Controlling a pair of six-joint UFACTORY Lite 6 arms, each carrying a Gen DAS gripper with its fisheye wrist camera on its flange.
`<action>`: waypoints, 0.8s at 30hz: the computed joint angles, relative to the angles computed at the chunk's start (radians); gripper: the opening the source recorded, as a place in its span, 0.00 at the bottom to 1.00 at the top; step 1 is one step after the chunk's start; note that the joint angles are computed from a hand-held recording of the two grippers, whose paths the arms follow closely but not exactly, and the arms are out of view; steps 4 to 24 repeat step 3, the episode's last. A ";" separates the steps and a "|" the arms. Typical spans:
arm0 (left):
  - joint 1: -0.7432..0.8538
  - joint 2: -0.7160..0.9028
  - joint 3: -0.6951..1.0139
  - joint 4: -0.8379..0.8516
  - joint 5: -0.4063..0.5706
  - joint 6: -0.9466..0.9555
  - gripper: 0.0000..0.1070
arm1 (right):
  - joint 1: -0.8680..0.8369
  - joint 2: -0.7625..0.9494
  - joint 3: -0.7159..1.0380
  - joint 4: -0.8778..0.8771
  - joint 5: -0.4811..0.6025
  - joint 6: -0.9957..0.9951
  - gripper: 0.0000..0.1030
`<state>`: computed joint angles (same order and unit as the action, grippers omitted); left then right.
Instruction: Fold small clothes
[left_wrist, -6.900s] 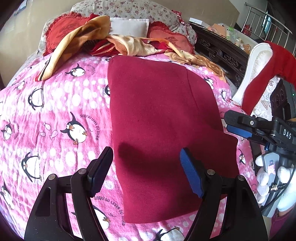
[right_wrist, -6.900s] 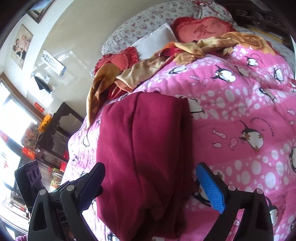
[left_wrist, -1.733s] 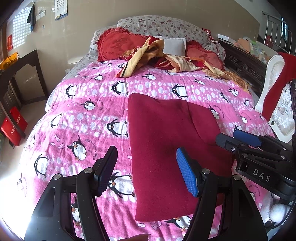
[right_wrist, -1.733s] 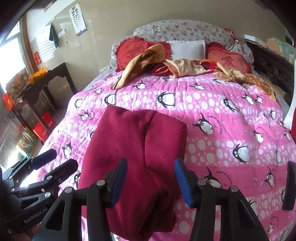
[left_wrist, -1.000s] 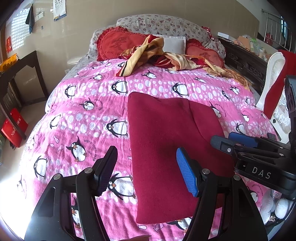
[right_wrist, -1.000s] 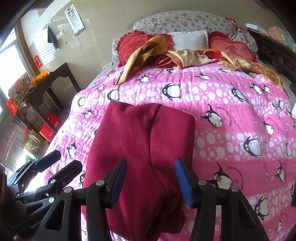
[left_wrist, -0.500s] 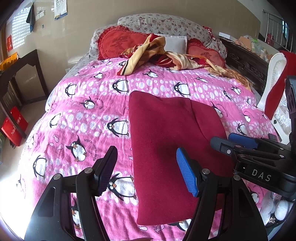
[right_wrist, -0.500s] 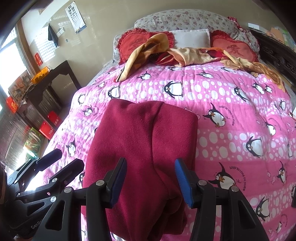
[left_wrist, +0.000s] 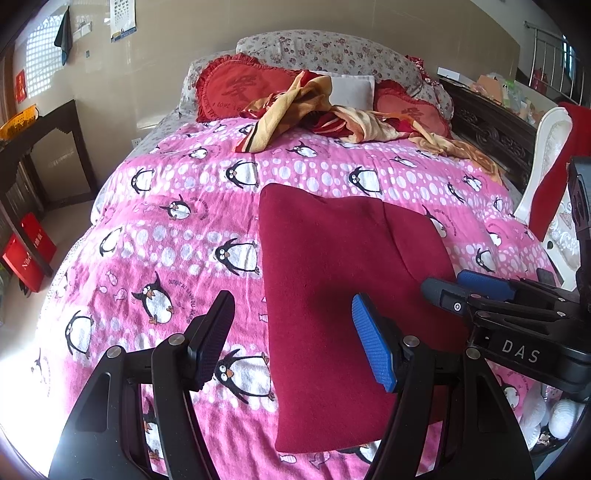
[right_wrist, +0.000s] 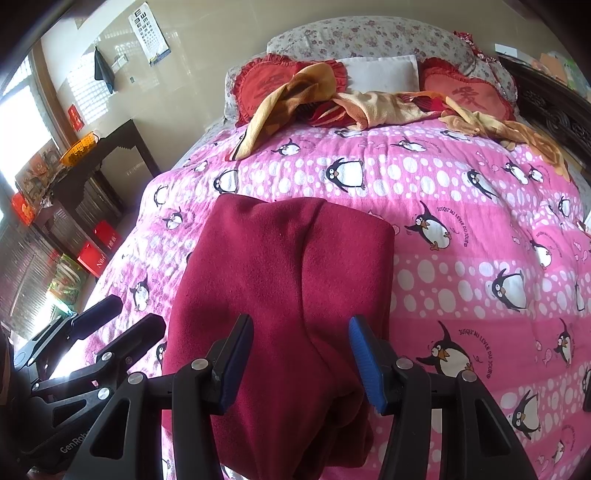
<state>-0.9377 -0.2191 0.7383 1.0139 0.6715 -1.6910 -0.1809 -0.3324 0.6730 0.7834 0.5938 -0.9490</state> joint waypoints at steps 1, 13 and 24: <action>0.003 -0.001 -0.003 0.006 -0.003 -0.004 0.62 | 0.000 0.002 -0.002 0.001 -0.003 -0.002 0.50; 0.036 -0.005 -0.011 0.002 -0.020 0.020 0.62 | -0.012 0.016 -0.001 0.013 -0.004 -0.024 0.50; 0.036 -0.005 -0.011 0.002 -0.020 0.020 0.62 | -0.012 0.016 -0.001 0.013 -0.004 -0.024 0.50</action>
